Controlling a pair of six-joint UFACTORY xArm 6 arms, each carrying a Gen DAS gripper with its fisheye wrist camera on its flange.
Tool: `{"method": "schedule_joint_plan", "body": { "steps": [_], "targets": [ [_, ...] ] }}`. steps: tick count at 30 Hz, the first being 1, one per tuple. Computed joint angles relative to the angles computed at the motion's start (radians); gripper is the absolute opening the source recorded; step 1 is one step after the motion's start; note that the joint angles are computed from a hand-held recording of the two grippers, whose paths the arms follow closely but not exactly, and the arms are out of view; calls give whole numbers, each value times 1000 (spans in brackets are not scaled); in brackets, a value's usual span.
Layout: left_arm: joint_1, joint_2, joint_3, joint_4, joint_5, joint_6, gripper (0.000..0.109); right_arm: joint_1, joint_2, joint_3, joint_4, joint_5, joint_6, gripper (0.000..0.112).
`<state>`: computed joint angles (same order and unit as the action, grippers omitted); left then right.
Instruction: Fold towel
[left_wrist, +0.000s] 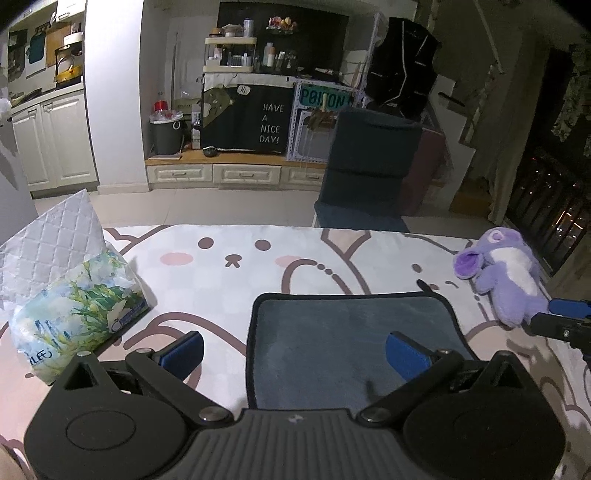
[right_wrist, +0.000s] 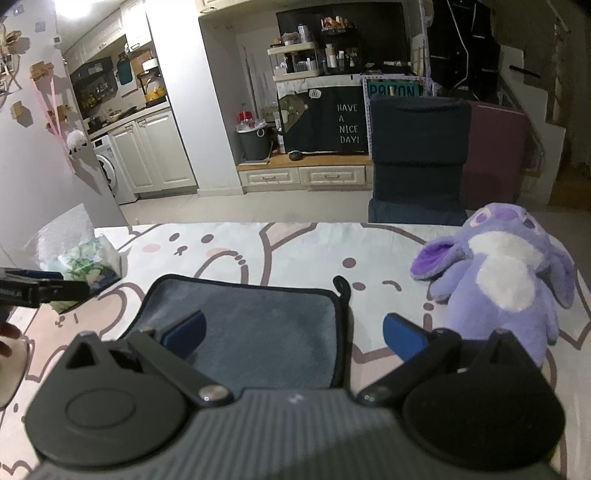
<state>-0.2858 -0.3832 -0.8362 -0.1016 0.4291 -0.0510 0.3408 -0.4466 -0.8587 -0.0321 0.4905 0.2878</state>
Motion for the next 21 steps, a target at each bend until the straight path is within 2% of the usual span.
{"method": "schedule_joint_plan", "body": {
  "steps": [21],
  "targets": [
    [-88, -322, 134, 192, 125, -179, 103, 106, -277, 82, -167, 154, 174, 103]
  ]
}}
